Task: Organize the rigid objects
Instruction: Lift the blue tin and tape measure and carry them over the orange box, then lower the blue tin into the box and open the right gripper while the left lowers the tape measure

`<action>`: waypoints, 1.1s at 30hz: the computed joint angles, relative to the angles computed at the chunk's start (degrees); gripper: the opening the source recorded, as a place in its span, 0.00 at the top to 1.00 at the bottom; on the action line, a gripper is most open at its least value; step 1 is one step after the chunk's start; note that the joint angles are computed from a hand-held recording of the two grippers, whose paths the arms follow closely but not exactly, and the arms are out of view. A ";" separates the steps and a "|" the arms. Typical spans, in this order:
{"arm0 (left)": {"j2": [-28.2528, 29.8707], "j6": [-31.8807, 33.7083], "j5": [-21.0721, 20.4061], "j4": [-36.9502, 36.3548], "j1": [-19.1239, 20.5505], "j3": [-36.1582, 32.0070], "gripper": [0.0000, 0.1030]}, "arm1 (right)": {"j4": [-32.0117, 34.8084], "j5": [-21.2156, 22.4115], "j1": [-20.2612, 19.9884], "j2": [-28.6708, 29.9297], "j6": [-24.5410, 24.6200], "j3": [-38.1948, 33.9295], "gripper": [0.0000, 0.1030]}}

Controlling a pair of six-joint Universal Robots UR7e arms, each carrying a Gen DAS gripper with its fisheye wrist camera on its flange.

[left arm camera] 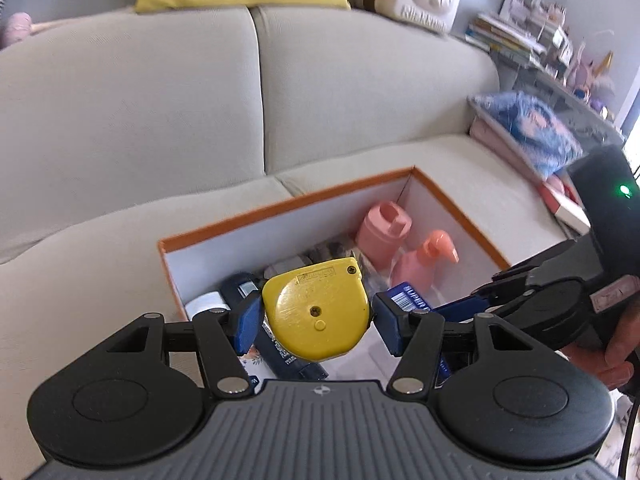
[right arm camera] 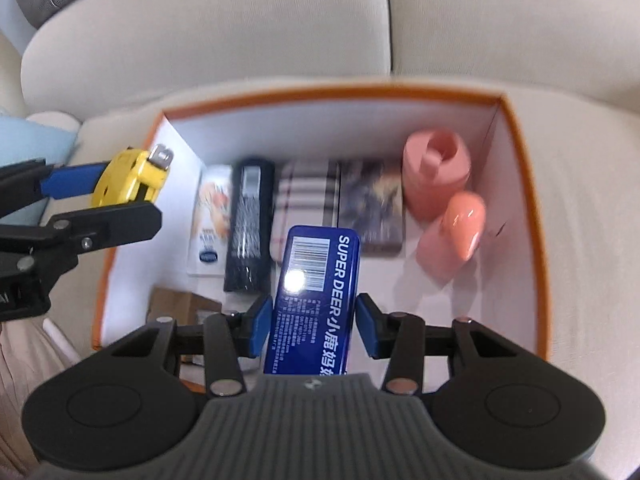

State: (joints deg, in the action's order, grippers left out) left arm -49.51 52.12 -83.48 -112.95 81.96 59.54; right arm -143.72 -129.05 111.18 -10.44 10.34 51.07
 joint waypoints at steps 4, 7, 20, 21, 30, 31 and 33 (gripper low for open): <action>1.41 0.13 1.59 1.03 0.15 -0.98 0.34 | 8.91 3.06 -1.75 3.05 2.23 -6.80 0.55; 2.50 0.04 2.15 1.56 0.39 -2.02 0.34 | 14.61 5.55 -2.95 4.98 2.57 -10.84 0.55; 5.10 0.98 3.93 0.51 0.63 -4.13 0.34 | 25.41 10.18 -4.83 10.42 1.44 -20.88 0.52; 5.18 1.05 3.82 0.54 0.63 -4.23 0.34 | 26.16 10.09 -4.81 10.77 1.36 -21.61 0.52; 4.89 1.24 3.92 0.50 0.38 -3.72 0.34 | 27.93 9.69 -4.70 11.09 1.77 -22.46 0.49; 4.81 1.21 3.94 0.49 0.34 -3.57 0.34 | 27.97 9.50 -4.64 11.04 1.67 -22.38 0.47; 4.65 1.20 4.06 0.42 0.27 -3.24 0.34 | 27.63 9.33 -4.59 10.60 1.46 -21.57 0.45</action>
State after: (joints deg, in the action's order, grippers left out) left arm -44.86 53.32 -79.42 -112.52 82.24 56.30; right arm -116.09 -119.72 106.59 0.16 11.80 29.50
